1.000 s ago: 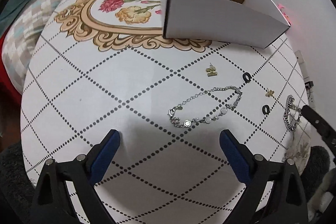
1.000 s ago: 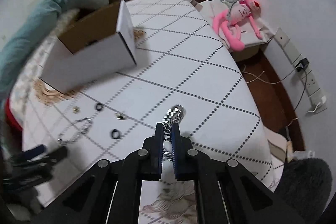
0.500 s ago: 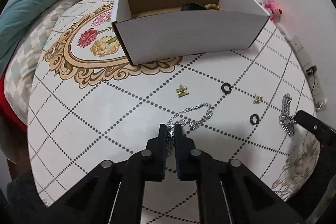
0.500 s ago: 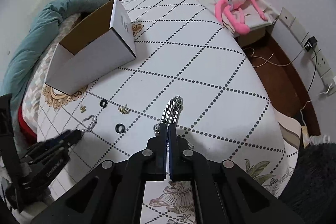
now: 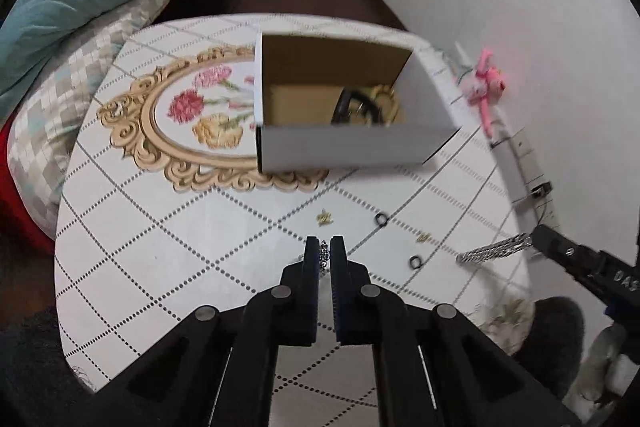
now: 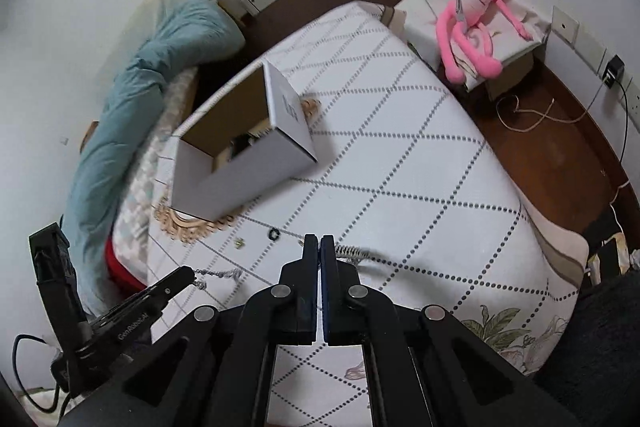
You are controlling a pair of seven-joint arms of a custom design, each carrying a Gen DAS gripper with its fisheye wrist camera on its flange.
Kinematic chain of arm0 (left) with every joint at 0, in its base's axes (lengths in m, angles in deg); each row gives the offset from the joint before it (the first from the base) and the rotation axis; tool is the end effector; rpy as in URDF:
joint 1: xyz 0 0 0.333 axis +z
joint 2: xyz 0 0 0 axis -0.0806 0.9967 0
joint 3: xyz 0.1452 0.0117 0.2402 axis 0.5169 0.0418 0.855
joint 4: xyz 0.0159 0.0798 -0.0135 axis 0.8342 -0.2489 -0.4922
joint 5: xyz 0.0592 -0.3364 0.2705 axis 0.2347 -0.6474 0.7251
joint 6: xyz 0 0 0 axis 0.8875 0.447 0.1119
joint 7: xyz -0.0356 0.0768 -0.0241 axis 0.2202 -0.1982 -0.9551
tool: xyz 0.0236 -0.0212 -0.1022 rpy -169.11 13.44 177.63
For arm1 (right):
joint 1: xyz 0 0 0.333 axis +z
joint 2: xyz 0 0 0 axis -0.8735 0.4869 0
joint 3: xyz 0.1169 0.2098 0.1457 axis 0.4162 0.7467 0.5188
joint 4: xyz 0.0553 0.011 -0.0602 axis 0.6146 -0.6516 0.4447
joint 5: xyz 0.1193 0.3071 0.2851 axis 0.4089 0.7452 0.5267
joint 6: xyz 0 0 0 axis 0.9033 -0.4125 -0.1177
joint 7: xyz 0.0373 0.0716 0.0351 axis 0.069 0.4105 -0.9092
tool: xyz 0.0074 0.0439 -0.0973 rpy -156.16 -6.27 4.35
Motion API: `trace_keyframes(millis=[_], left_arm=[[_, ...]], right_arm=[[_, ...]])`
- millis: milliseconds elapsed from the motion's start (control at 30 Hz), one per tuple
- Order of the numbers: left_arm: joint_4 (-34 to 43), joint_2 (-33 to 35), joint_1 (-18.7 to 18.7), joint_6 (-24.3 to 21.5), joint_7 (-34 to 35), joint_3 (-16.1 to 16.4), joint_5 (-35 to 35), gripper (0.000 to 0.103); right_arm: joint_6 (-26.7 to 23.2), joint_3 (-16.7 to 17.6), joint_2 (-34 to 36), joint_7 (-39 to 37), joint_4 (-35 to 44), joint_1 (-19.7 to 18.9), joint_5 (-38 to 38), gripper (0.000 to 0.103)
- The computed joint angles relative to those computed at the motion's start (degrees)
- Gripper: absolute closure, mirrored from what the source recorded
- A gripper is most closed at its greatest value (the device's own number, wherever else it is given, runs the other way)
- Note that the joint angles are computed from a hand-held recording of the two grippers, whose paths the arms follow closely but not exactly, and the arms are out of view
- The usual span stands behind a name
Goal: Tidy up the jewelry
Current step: 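Grasp the chunky silver chain with the right tool while the left tool grasps the thin silver chain, then carry both silver chains into the box with the left and right tools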
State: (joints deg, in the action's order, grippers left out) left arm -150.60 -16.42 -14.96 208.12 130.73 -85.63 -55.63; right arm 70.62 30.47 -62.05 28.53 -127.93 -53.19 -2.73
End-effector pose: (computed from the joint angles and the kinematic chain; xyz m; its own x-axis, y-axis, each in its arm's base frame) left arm 0.6307 -0.2757 0.3856 -0.0975 -0.9688 0.2278 -0.9068 -0.0079 -0.4215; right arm 0.5899 0.0533 0.3901 -0.1917 -0.8569 -0.4785 -0.8509 0.3881 -0.3540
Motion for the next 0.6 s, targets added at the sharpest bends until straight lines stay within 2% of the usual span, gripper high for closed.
trace_keyframes(millis=[233, 333, 500, 600], left_arm=[[4.1, -0.5, 2.0, -0.2, 6.6, -1.3, -6.2, 0.100], [8.6, 1.3, 1.9, -1.1, 7.6, -0.9, -6.1, 0.100], [21.4, 9.1, 1.3, -5.6, 7.8, 0.0, -3.7, 0.100], [30.8, 15.8, 1.4, -10.6, 8.2, 0.0, -3.3, 0.100]], right_arm=[[-2.3, -0.2, 0.3, -3.7, 4.2, 0.2, 1.6, 0.102], [-3.7, 0.0, 2.1, -5.8, 8.6, 0.3, 3.0, 0.102], [-6.4, 1.1, 9.4, -7.0, 20.3, 0.2, 1.1, 0.102], [-9.5, 1.8, 16.4, -5.8, 29.8, -0.3, -1.7, 0.102]])
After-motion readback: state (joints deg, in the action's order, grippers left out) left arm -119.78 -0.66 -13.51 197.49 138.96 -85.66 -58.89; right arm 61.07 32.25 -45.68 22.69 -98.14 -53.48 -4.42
